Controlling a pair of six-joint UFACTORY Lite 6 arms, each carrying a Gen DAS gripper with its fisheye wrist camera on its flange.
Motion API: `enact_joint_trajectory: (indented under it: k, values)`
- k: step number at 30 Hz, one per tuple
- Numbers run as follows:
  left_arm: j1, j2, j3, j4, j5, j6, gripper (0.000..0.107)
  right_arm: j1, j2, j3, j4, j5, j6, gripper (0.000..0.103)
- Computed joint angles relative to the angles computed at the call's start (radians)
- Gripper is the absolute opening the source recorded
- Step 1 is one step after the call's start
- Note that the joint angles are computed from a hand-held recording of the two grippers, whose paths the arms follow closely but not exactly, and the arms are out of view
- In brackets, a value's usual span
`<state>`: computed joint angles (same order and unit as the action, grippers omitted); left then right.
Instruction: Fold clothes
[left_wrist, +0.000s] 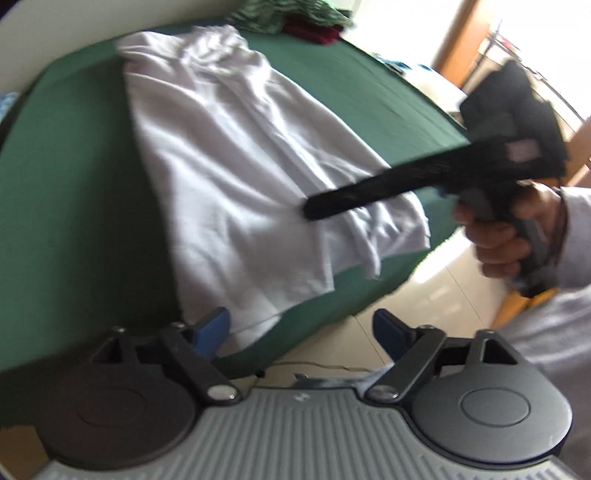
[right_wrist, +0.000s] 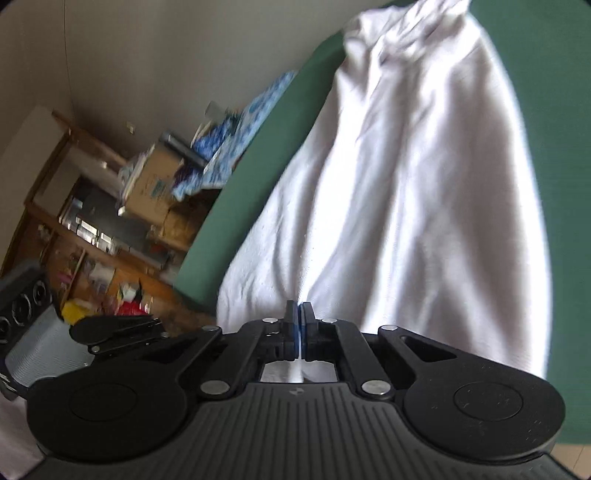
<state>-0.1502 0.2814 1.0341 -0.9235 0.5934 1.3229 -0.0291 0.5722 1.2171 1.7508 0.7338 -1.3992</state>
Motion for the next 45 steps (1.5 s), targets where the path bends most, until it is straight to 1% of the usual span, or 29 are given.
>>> enact_joint_trajectory:
  k: [1, 3, 5, 7, 8, 10, 12, 13, 15, 17, 18, 20, 22, 23, 24, 25, 26, 27, 28, 30, 34, 37, 38, 39, 40, 42, 43, 44, 45]
  values:
    - [-0.006, 0.003, -0.008, -0.009, -0.02, -0.003, 0.087, 0.0, 0.004, 0.005, -0.024, 0.009, 0.015, 0.006]
    - [-0.035, -0.002, -0.017, 0.003, -0.077, -0.022, 0.083, 0.008, 0.016, 0.013, -0.064, 0.018, 0.048, 0.023]
    - [-0.059, -0.014, -0.027, -0.006, -0.124, -0.017, 0.08, 0.018, -0.003, -0.028, -0.031, 0.02, 0.013, 0.028]
    - [-0.06, -0.03, -0.036, -0.101, -0.143, 0.075, 0.084, 0.033, -0.026, -0.058, 0.008, 0.002, -0.029, 0.028]
    - [-0.065, -0.024, -0.032, -0.145, -0.162, 0.116, 0.088, 0.041, -0.026, -0.057, 0.02, -0.012, -0.034, 0.026]
    - [-0.095, 0.032, 0.003, -0.154, -0.229, 0.114, 0.088, 0.041, -0.028, -0.07, 0.037, -0.021, -0.046, 0.021]
    - [-0.104, 0.048, -0.001, -0.145, -0.256, 0.111, 0.082, 0.044, -0.029, -0.068, 0.037, -0.048, -0.044, 0.013]
    - [-0.107, 0.049, -0.01, -0.15, -0.265, 0.12, 0.083, 0.045, -0.03, -0.069, 0.035, -0.064, -0.044, 0.0]
    - [-0.112, 0.052, -0.027, -0.158, -0.283, 0.137, 0.083, 0.018, -0.076, -0.124, 0.029, -0.072, -0.075, 0.0]
    - [-0.099, 0.055, -0.046, -0.057, -0.211, 0.044, 0.083, 0.018, -0.118, -0.168, 0.047, -0.104, -0.115, 0.0]
    - [-0.095, 0.049, -0.072, -0.015, -0.185, 0.015, 0.08, 0.013, -0.14, -0.191, 0.038, -0.111, -0.126, 0.0]
    - [-0.113, -0.002, -0.161, 0.029, -0.239, 0.006, 0.073, -0.014, -0.2, -0.248, 0.03, -0.122, -0.147, 0.007]
    - [-0.104, -0.056, -0.217, 0.005, -0.281, 0.034, 0.074, -0.047, -0.263, -0.305, 0.019, -0.131, -0.163, 0.009]
    - [-0.086, -0.072, -0.222, -0.025, -0.29, 0.058, 0.077, -0.068, -0.296, -0.334, 0.019, -0.144, -0.17, 0.015]
    - [-0.064, -0.08, -0.215, -0.064, -0.295, 0.086, 0.084, -0.09, -0.331, -0.363, 0.022, -0.161, -0.176, 0.017]
    - [-0.043, -0.068, -0.192, -0.101, -0.292, 0.115, 0.088, -0.114, -0.365, -0.391, 0.024, -0.178, -0.181, 0.022]
    - [-0.023, -0.045, -0.16, -0.136, -0.284, 0.14, 0.096, -0.134, -0.389, -0.41, 0.029, -0.196, -0.185, 0.026]
    - [-0.004, -0.021, -0.126, -0.164, -0.276, 0.159, 0.099, -0.152, -0.406, -0.425, 0.038, -0.215, -0.19, 0.028]
    - [0.008, 0.021, -0.079, -0.15, -0.256, 0.136, 0.098, -0.171, -0.412, -0.431, 0.035, -0.23, -0.183, 0.032]
    - [0.014, 0.1, 0.005, -0.124, -0.222, 0.1, 0.101, -0.19, -0.398, -0.422, 0.004, -0.249, -0.157, 0.032]
    - [-0.016, 0.113, 0.008, -0.225, -0.221, 0.192, 0.101, -0.202, -0.376, -0.432, 0.034, -0.206, -0.199, 0.032]
    - [-0.046, 0.088, -0.022, -0.266, -0.207, 0.218, 0.096, -0.208, -0.371, -0.463, 0.076, -0.131, -0.248, 0.032]
    - [-0.064, 0.076, -0.033, -0.27, -0.213, 0.216, 0.092, -0.199, -0.372, -0.471, 0.092, -0.121, -0.262, 0.032]
    - [-0.082, 0.071, -0.037, -0.27, -0.224, 0.213, 0.084, -0.188, -0.374, -0.476, 0.1, -0.114, -0.268, 0.032]
    - [-0.097, 0.061, -0.048, -0.277, -0.237, 0.213, 0.081, -0.177, -0.376, -0.48, 0.109, -0.107, -0.275, 0.032]
    - [-0.118, 0.038, -0.077, -0.297, -0.258, 0.217, 0.072, -0.186, -0.381, -0.48, 0.064, -0.093, -0.25, 0.032]
    - [-0.117, 0.038, -0.083, -0.282, -0.252, 0.199, 0.07, -0.194, -0.384, -0.479, 0.034, -0.086, -0.233, 0.032]
    - [-0.111, 0.043, -0.086, -0.253, -0.245, 0.17, 0.062, -0.212, -0.381, -0.473, -0.011, -0.076, -0.202, 0.032]
    - [-0.11, 0.049, -0.091, -0.223, -0.247, 0.139, 0.059, -0.236, -0.375, -0.463, -0.067, -0.065, -0.161, 0.032]
